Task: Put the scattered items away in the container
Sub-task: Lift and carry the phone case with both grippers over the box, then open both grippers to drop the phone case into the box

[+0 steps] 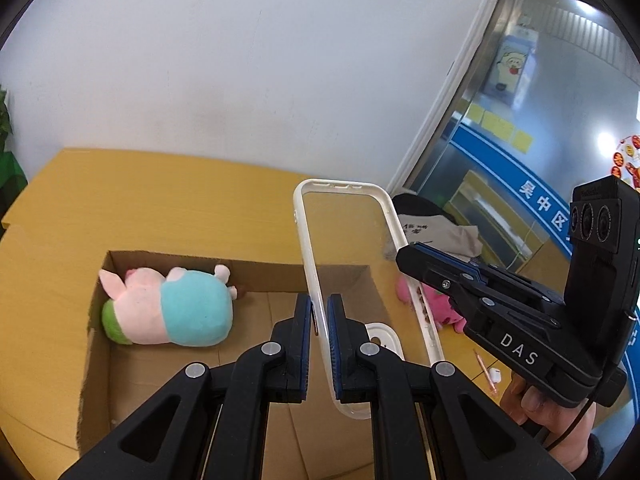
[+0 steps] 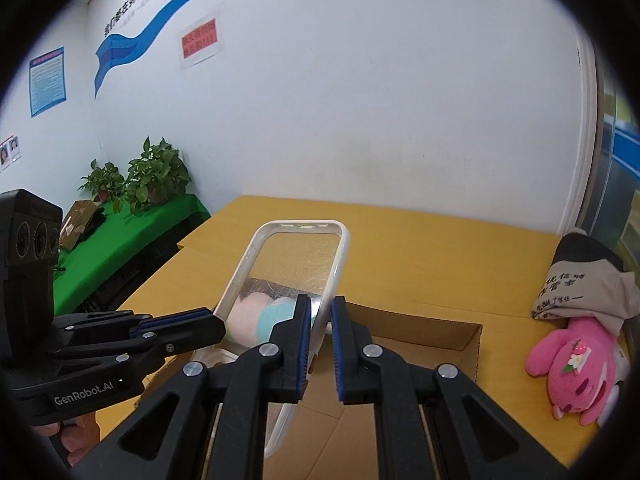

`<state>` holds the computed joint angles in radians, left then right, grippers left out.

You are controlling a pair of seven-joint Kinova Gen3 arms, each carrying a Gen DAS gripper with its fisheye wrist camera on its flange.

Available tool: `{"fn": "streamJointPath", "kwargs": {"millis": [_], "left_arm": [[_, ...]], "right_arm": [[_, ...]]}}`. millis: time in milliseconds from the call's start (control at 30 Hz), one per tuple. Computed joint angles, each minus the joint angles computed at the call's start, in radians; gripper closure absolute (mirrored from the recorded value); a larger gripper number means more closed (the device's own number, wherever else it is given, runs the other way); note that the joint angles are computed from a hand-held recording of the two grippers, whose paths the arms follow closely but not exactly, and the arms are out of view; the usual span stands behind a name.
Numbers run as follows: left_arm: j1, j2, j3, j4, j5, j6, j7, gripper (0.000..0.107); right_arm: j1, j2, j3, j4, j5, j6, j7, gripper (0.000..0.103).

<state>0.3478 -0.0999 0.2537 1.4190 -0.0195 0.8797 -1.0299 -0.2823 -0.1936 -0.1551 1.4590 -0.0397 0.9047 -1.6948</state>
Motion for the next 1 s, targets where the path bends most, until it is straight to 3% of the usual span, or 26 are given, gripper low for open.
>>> {"fn": "streamJointPath", "kwargs": {"millis": [233, 500, 867, 1000], "left_arm": [[0.012, 0.162, -0.036, -0.015, 0.027, -0.014, -0.026, 0.100], [0.063, 0.330, -0.076, -0.072, 0.003, 0.035, -0.034, 0.100], [0.099, 0.438, -0.124, -0.071, -0.028, 0.058, 0.004, 0.100], [0.120, 0.429, -0.133, -0.059, -0.070, 0.041, 0.022, 0.098]], "right_arm": [[0.023, 0.141, 0.073, 0.044, -0.098, -0.050, 0.093, 0.094], [0.080, 0.295, 0.082, 0.090, -0.179, -0.080, 0.129, 0.094], [0.110, 0.404, 0.062, 0.109, -0.228, -0.094, 0.122, 0.094], [0.079, 0.420, 0.057, 0.114, -0.176, -0.112, 0.107, 0.091]]}}
